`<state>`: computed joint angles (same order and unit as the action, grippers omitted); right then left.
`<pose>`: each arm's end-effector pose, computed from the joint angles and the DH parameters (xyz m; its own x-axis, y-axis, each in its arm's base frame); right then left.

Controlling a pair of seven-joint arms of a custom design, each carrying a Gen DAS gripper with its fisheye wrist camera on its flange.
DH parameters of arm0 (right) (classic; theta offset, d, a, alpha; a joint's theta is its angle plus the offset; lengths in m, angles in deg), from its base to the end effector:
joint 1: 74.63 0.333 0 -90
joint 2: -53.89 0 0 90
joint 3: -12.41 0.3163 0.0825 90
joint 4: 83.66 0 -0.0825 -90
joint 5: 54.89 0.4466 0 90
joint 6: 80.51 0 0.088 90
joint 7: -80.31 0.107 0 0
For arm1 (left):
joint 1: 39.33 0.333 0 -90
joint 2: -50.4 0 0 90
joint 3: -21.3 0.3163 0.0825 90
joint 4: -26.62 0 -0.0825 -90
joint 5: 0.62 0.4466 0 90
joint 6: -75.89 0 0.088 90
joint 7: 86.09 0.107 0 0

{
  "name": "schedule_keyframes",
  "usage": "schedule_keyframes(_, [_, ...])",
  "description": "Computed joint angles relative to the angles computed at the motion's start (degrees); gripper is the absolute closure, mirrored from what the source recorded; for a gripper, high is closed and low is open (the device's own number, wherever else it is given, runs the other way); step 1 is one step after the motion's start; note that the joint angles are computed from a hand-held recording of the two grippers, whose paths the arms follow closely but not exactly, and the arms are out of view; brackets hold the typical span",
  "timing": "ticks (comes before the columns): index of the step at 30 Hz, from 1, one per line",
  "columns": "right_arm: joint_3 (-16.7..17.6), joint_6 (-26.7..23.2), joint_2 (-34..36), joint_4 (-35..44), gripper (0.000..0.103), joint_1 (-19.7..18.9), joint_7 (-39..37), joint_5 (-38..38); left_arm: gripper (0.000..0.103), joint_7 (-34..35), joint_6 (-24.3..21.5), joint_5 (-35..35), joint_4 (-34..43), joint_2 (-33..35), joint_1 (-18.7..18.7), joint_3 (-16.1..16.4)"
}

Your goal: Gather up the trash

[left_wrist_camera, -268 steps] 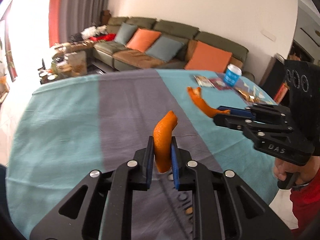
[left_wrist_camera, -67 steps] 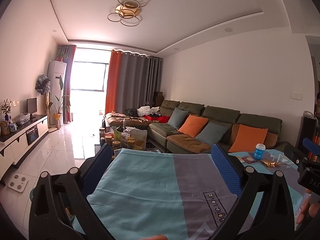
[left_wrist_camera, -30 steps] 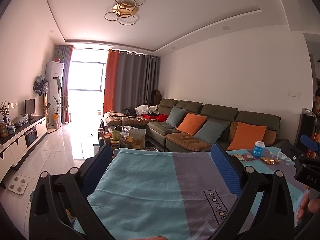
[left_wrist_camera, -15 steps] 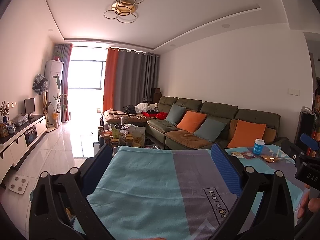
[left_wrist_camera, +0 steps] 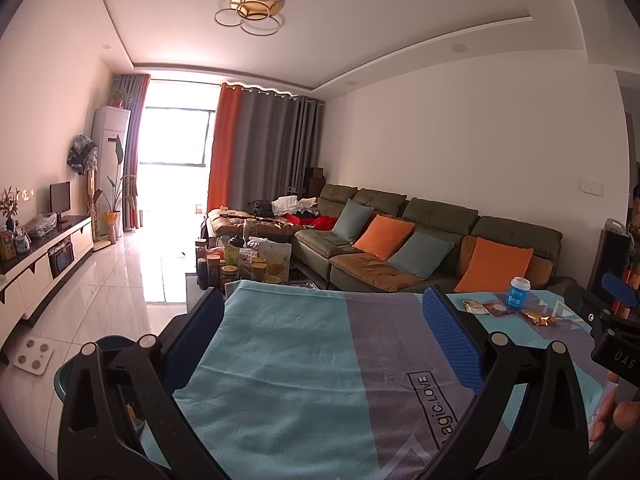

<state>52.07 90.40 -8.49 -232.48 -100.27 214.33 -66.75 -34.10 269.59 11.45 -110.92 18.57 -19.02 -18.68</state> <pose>0.3746 0.1899 0.6275 -0.2164 -0.9750 0.0511 -0.1595 -0.0164 -0.9871 0.4517 -0.2498 0.6061 -0.2375 -0.9646 0.1145 -0.1822 -0.0716 -0.9806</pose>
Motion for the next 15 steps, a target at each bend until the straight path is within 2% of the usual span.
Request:
schedule_keyframes(6, [0.05, 0.08, 0.31, 0.11, 0.007, -0.40, 0.33, -0.12, 0.005, 1.21, 0.16, 0.76, 0.24, 0.82, -1.14, 0.80])
schedule_keyframes(11, [0.18, -0.43, -0.77, -0.70, 0.007, -1.48, 1.30, -0.18, 0.005, 2.20, -0.45, 0.84, 0.62, 1.01, -0.30, 0.15])
schedule_keyframes(13, [-0.42, -0.93, -0.60, -1.11, 0.007, -2.01, 1.26, -0.36, 0.005, 2.81, -1.04, 1.50, 1.28, 1.69, 0.19, -0.13])
schedule_keyframes(15, [-2.17, -1.16, 1.10, -1.44, 0.007, -2.15, 0.46, -0.56, 0.005, 3.55, -1.62, 2.56, 2.34, 3.87, -1.19, 1.21])
